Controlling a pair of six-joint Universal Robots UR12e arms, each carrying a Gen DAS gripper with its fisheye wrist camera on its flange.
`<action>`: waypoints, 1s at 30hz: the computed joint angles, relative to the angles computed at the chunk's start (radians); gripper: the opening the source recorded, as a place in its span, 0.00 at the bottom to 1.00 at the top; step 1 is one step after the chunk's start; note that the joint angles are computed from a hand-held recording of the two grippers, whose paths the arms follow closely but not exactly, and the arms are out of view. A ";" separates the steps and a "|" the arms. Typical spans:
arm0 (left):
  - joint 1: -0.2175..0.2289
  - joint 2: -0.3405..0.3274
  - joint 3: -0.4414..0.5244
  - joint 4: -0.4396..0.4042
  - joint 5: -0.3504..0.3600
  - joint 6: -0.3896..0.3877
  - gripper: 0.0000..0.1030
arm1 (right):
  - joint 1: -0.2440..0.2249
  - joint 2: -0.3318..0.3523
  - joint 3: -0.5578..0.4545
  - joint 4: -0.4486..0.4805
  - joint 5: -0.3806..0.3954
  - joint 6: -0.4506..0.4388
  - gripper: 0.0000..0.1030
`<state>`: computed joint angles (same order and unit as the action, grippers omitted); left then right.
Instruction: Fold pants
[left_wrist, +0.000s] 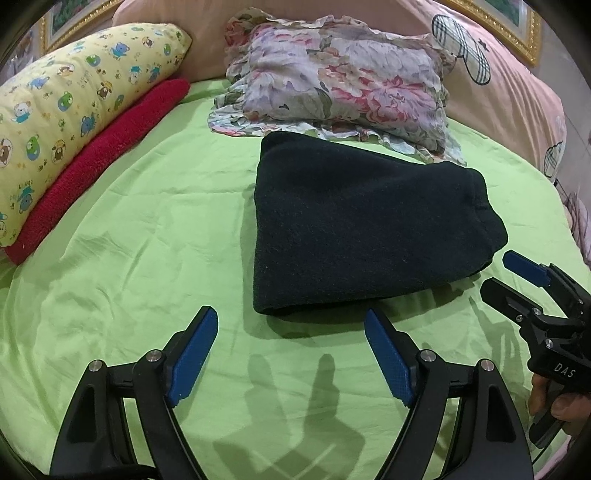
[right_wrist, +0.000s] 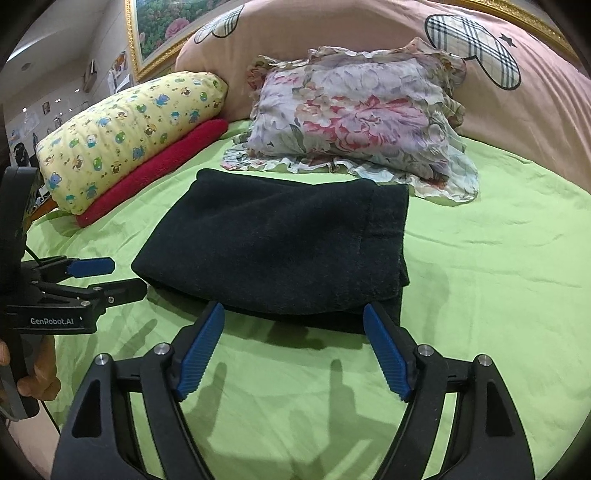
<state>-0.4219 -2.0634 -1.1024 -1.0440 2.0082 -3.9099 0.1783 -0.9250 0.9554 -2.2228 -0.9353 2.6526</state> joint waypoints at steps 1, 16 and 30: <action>0.000 -0.001 0.002 -0.005 0.000 -0.002 0.80 | 0.000 0.001 -0.002 0.003 -0.001 0.000 0.76; 0.001 -0.018 0.031 -0.030 -0.001 0.009 0.80 | -0.003 0.004 -0.004 0.001 0.001 0.021 0.77; -0.003 -0.015 0.033 -0.042 0.007 0.000 0.80 | -0.004 0.002 -0.003 0.005 0.010 0.025 0.77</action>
